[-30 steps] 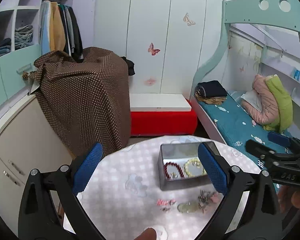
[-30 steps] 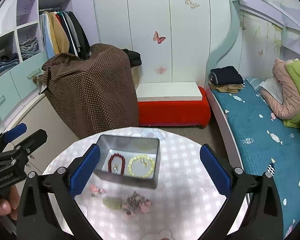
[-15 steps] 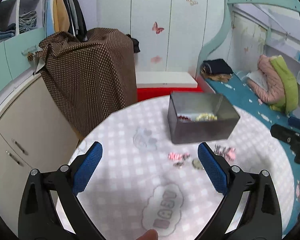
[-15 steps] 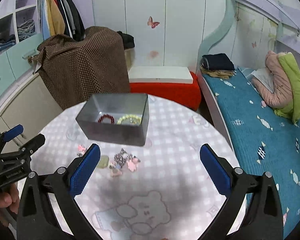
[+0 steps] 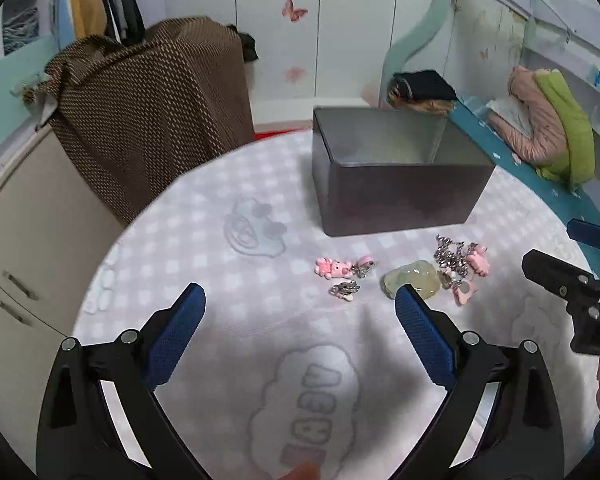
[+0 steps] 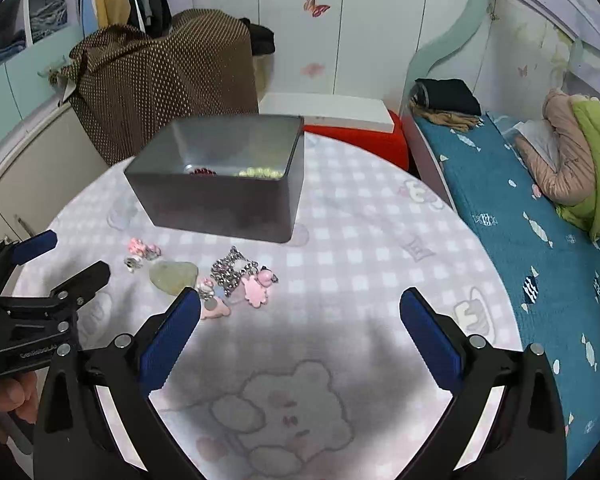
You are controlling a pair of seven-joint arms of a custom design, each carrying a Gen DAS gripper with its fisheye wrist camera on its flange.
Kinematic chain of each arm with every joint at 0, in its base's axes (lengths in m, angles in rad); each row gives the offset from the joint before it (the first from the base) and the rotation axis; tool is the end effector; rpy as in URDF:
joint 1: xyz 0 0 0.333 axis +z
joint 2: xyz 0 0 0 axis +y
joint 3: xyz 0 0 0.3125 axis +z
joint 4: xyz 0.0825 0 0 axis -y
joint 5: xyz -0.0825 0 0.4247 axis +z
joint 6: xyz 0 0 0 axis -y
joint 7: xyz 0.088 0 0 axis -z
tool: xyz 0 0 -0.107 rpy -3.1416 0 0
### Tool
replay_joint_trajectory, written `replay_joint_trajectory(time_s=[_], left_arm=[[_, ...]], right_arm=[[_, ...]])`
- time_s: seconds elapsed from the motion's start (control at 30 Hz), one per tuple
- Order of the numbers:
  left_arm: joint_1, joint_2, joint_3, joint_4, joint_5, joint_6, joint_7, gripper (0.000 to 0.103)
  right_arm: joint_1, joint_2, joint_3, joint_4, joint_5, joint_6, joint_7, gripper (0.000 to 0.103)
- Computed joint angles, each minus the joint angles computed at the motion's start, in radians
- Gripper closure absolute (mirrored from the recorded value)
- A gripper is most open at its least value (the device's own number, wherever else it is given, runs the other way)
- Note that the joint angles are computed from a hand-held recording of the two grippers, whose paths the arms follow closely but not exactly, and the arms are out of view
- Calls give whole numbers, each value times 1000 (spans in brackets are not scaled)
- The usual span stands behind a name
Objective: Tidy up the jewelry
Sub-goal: 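Withdraw both grippers from the tin toward the charms, then grasp the silver charm with the left gripper while the right grasps the pink charm, then carry both charms into the grey tin and open both grippers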
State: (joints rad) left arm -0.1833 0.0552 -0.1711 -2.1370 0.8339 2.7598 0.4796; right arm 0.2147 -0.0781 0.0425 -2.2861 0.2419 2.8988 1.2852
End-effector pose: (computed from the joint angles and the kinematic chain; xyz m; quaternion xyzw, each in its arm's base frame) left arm 0.5679 -0.2422 0.4070 -0.6751 0.6459 -0.2419 0.2618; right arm 0.5677 0.1348 0.4368 -0.7644 0.5463 -0.1955 0.2812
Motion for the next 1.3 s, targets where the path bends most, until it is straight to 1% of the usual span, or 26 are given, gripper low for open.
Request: replay_joint_trajectory(time_s=[0.07,0.13,0.23,0.3,0.37,0.4,0.43,0.47,0.53,0.7,0.73,0.77,0.8,0.83,0.87,0.9,0.97,1.03,1.07,1.13,1.2,1.3], left_arm=[[2,24,-1,15,-39,5,31,7],[3,44,3,28,-71,10,55,7],[0,61,10,39,-100,17,72,8],[-1,69,13,44,-116,19,89,8],[-4,78,16,51,-126,17,101,10],[-2,85,13,55,-148,17,124,17],[1,88,11,55,-175,17,147,23],[-7,89,17,58,-157,13,136,23],[-9,91,21,60,-157,14,142,23],[-9,91,26,57,-167,30,145,24],[-11,92,28,59,-159,27,143,26],[-14,93,29,61,-150,23,142,28],[-18,95,31,63,-134,21,134,32],[-17,95,31,61,-132,30,135,38],[-16,94,31,59,-133,38,140,42],[-18,92,30,56,-129,42,137,48],[-16,92,29,52,-132,54,147,55],[-12,90,25,47,-147,72,169,71],[-9,90,23,45,-161,80,182,74],[-2,82,19,29,-197,102,209,85],[17,70,5,3,-283,139,264,85],[25,51,0,-25,-352,163,304,85]], right_arm=[[-2,16,0,12,-10,-9,8,8],[0,35,-3,28,8,-19,-8,8],[1,62,-3,50,10,-27,-22,12],[2,81,-3,67,12,-40,-34,17],[2,95,-2,83,15,-57,-44,28],[2,102,-2,89,24,-64,-52,31],[3,106,-1,93,25,-69,-53,36],[4,110,-1,95,20,-73,-52,42],[5,114,1,99,35,-83,-65,45],[7,112,5,93,76,-83,-104,47],[9,112,4,91,63,-76,-98,48],[11,113,4,90,47,-71,-91,55],[13,112,4,89,39,-68,-87,59],[15,112,5,88,31,-65,-83,66],[17,109,7,87,31,-66,-84,72],[18,108,7,85,28,-66,-85,75],[19,106,7,84,31,-64,-96,87],[20,106,8,80,25,-56,-99,88],[20,105,8,78,39,-56,-111,88],[20,104,9,77,66,-55,-129,88],[19,97,10,73,94,-62,-148,88],[17,83,8,65,136,-73,-172,88]])
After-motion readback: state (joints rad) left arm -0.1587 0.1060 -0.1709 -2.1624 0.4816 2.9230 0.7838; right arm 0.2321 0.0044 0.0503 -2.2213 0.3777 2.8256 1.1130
